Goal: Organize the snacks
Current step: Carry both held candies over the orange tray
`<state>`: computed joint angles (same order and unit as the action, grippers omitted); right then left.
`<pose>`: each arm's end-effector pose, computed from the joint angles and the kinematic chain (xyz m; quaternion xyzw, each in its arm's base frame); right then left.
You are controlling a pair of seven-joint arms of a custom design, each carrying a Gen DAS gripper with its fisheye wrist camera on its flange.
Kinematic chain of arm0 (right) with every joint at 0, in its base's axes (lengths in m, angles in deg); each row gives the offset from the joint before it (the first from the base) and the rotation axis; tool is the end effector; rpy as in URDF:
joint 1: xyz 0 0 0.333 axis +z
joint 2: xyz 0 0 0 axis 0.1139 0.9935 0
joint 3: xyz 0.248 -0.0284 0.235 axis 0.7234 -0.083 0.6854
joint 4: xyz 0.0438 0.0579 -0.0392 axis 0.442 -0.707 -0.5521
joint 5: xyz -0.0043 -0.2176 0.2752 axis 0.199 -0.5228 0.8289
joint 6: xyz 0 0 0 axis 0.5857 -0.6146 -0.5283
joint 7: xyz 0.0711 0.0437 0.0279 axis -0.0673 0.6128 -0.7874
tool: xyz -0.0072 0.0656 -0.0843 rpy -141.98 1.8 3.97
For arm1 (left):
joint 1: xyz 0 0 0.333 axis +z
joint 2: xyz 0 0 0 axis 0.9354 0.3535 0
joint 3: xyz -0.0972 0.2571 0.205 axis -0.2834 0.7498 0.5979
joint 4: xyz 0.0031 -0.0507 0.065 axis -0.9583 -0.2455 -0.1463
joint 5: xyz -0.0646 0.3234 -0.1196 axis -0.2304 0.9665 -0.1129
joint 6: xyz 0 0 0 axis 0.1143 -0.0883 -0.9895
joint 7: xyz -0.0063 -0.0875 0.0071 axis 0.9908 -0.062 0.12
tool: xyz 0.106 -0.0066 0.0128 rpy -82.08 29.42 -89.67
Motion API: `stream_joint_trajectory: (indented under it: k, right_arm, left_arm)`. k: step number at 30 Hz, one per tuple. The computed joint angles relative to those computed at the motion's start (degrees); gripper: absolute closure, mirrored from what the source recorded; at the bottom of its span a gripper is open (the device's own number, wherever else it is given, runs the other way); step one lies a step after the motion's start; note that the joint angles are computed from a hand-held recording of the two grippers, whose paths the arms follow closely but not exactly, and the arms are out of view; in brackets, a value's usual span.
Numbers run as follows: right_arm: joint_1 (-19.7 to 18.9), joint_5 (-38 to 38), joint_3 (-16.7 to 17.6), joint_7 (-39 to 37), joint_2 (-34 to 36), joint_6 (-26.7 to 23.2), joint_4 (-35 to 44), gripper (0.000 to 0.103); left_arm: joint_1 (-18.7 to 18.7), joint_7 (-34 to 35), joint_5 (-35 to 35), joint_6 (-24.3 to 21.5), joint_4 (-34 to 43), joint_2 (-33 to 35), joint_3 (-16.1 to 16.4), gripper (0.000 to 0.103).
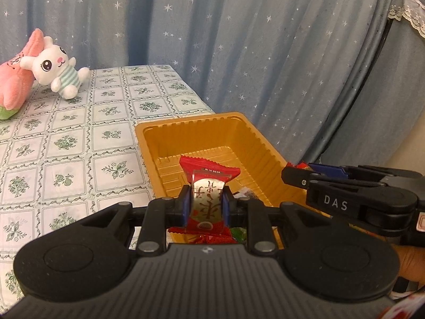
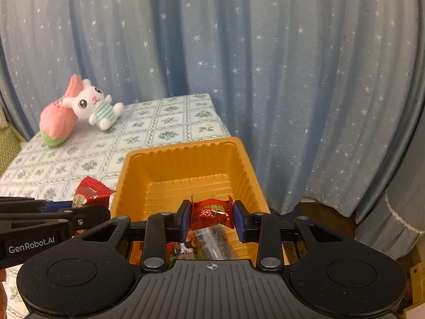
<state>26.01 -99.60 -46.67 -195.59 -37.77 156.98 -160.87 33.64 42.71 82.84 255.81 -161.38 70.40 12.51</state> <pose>0.4867 0.2618 0.4313 -0.6167 0.6528 -0.2722 0.3456 0.5169 -0.3392 0.4502 -0.5419 0.7327 -0.3854 0.1448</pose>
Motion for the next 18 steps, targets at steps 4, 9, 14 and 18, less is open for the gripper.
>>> stream_joint_trajectory:
  k: [4, 9, 14, 18]
  right_arm:
    - [-0.78, 1.98, -0.66, -2.72, 1.98, 2.07, 1.41, 0.069]
    - [-1.01, 5.82, -1.96, -6.93, 4.31, 4.01, 3.16, 0.069]
    - [-0.68, 9.15, -3.52, -10.85, 6.58, 5.44, 5.32, 0.069]
    - [-0.16, 13.05, -4.84, -15.04, 8.59, 6.41, 6.94, 0.069]
  left_arm:
    - [2.16, 0.67, -0.29, -1.61, 2.72, 1.89, -2.15, 0.082]
    - [6.18, 2.39, -1.16, -3.54, 6.45, 4.49, -6.10, 0.082]
    - [7.14, 2.75, -1.28, -5.63, 10.71, 7.25, -6.59, 0.082]
    - [7.02, 2.52, -0.57, -7.38, 14.35, 9.61, -5.99, 0.082]
